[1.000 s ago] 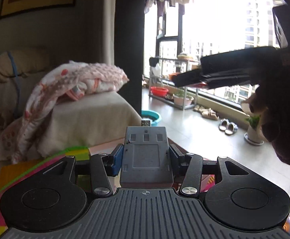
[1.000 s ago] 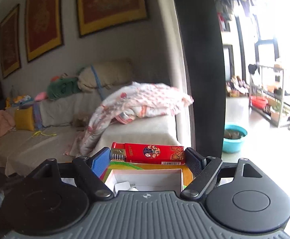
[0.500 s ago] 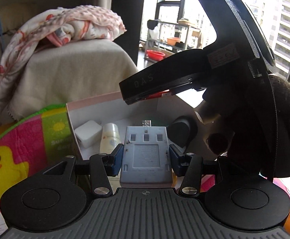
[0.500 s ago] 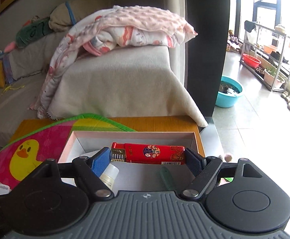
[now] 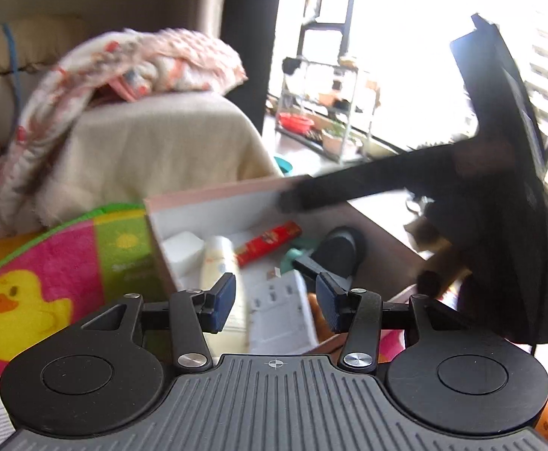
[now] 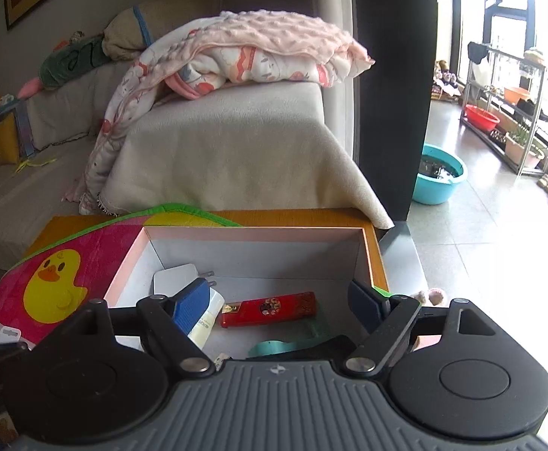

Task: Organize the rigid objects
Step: 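Carry the charger with left while right carries the lighter into the pink box, then move the left gripper to the white boxed package while right approaches the black phone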

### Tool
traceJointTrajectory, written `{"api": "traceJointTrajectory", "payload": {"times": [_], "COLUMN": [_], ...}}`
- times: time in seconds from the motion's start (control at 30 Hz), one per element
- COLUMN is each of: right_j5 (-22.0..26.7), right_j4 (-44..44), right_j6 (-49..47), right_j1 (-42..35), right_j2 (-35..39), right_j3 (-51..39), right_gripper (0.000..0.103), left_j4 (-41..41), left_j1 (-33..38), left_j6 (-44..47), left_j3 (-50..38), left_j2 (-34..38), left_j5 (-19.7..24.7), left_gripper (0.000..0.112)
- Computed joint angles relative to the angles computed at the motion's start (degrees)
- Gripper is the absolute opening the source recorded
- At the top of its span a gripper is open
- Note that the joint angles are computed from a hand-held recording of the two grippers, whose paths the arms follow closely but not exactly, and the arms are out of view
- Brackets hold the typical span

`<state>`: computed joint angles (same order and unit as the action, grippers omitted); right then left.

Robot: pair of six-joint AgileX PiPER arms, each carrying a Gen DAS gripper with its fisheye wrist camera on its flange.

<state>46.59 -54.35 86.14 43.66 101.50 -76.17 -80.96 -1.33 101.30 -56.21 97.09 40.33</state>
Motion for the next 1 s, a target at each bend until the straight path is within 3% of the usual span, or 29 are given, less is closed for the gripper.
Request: {"api": "traceJointTrajectory", "payload": {"times": [0.2,0.37,0.43,0.57,0.77,0.83,0.9,1.0], "right_j5": [7.8,10.6,10.4,8.5,2.1,1.7,0.2,-0.9], "right_j4": [-10.6,-13.5,-13.8,-14.1,-12.1,-11.6,-10.4,-7.4], "right_j6": [9.9,13.8,14.7,16.5,12.3,9.3,5.6,-1.7], "right_j1": [11.5,19.9,22.4,26.5,28.2,28.2,27.6,26.3], "right_j2": [-6.2,-8.2,-8.0,-6.2,0.3,3.2,5.6,9.8], "right_j3": [8.6,11.9,12.5,13.1,9.5,6.6,3.5,-3.2], "right_gripper": [0.081,0.081,0.081,0.081,0.081,0.077,0.064,0.059], "left_j4": [-9.0,-7.2,-4.5,0.7,-0.5,-0.9,-2.0,-4.7], "left_j1": [9.4,17.0,19.2,23.2,26.3,27.7,29.1,31.6], "left_j6": [5.0,0.0,-3.0,-4.8,0.8,1.8,2.9,4.7], "left_j3": [3.8,2.6,2.3,2.4,6.4,6.7,7.1,7.8], "left_j2": [-3.6,-3.8,-3.7,-3.0,-3.0,-2.4,-2.1,-1.7], "left_j5": [-3.9,-4.6,-3.7,2.3,3.7,4.7,5.2,6.3], "left_gripper": [0.052,0.051,0.051,0.051,0.051,0.051,0.051,0.051]}}
